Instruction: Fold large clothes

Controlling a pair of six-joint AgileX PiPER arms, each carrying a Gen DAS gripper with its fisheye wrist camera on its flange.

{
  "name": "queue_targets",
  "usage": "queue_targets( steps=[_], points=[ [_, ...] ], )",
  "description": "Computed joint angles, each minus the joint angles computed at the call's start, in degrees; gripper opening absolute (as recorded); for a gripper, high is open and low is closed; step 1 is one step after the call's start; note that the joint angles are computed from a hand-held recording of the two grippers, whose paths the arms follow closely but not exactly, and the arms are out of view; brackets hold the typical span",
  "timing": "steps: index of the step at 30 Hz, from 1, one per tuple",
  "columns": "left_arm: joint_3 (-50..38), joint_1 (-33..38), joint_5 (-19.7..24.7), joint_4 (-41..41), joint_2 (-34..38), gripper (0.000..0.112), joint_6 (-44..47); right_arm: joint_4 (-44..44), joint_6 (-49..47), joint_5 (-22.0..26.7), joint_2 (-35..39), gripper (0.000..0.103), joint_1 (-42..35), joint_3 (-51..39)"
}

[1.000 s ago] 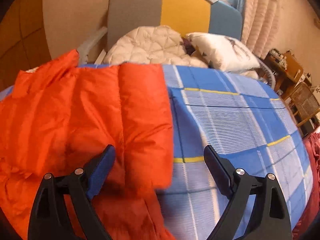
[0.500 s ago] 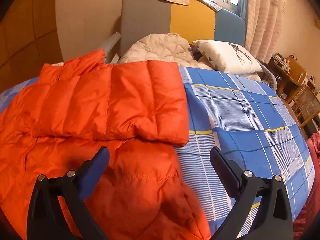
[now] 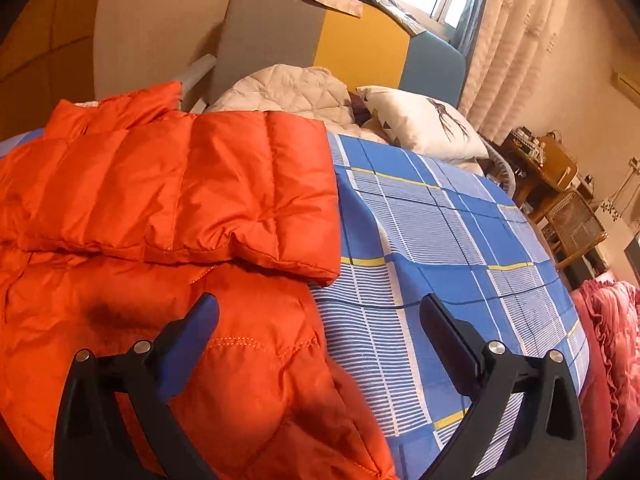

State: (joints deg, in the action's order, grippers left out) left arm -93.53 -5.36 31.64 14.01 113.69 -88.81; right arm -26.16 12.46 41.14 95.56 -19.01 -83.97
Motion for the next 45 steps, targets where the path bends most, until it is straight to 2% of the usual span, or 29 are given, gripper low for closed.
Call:
queue_targets(
  steps=[3,6,9,13,16,17,19,20,22,25,26,28,29,31,32,33,35,39,45],
  points=[
    [2.04,1.39,-3.52,-2.23,-0.13,0.101,-0.87,-6.12,6.0,1.17,-0.15,0.1,0.88,0.44],
    [3.37,2.03,-5.2,-2.47,-0.21,0.101,-2.03,-14.38,13.32,4.87,1.52,0.1,1.53,-0.76],
    [6.74,2.11,-8.77,-2.62,-1.52,0.101,-2.77,-11.05,11.01,6.71,3.13,0.1,-0.04,-2.77],
    [11.78,3.28,-14.97,-16.42,-3.4,0.101,10.29,-11.62,11.12,4.86,2.03,0.1,0.01,-0.98],
    [14.8,3.12,-18.07,-20.39,-5.07,0.101,13.03,-11.05,9.97,3.18,1.15,0.1,0.34,0.26],
    [15.67,2.87,-19.95,-18.78,-5.62,0.101,11.18,-11.38,9.76,3.04,1.16,0.1,0.58,0.45],
    [16.97,2.19,-22.53,-9.15,-7.3,0.101,1.49,-11.83,9.31,2.18,0.97,0.1,0.83,1.2],
    [16.68,2.15,-23.43,-3.93,-7.62,0.101,-3.24,-12.21,9.55,2.13,0.91,0.1,1.09,1.41],
    [14.9,2.4,-23.53,-0.37,-6.87,0.101,-6.67,-12.42,9.85,1.92,0.81,0.1,1.2,1.73],
    [8.24,3.29,-17.97,-9.05,-2.49,0.101,1.1,-12.64,10.29,2.82,1.07,0.1,1.17,1.4],
    [6.03,3.75,-15.28,-10.24,-0.84,0.101,0.84,-13.56,11.28,3.3,1.05,0.1,1.49,1.42],
    [2.21,4.23,-10.62,-6.88,1.79,0.098,-3.31,-15.62,13.05,4.43,1.42,0.1,1.96,1.05],
    [-0.29,4.29,-8.68,-4.74,3.34,0.085,-3.93,-15.72,13.16,4.61,1.54,0.1,2.06,0.93],
    [-7.98,4.16,-1.01,-2.45,6.97,0.057,0.43,-15.34,12.58,4.56,1.72,0.1,1.93,0.82],
    [-11.37,3.89,2.41,-0.92,8.37,0.047,1.63,-15.35,12.42,4.36,1.69,0.1,1.92,0.9],
    [-13.28,3.55,3.89,0.79,9.24,0.041,2.14,-15.39,12.43,4.22,1.67,0.1,1.93,1.0],
    [-18.55,2.89,8.58,2.96,11.26,0.015,5.03,-15.39,12.45,4.2,1.57,0.1,2.01,1.12],
    [-23.62,1.5,14.25,8.67,12.5,0.008,5.44,-15.99,13.09,4.1,1.34,0.1,2.26,1.74],
    [-23.07,-2.03,18.93,17.15,9.58,0.006,4.39,-15.21,12.38,4.0,0.88,0.1,2.32,2.27]
  ],
)
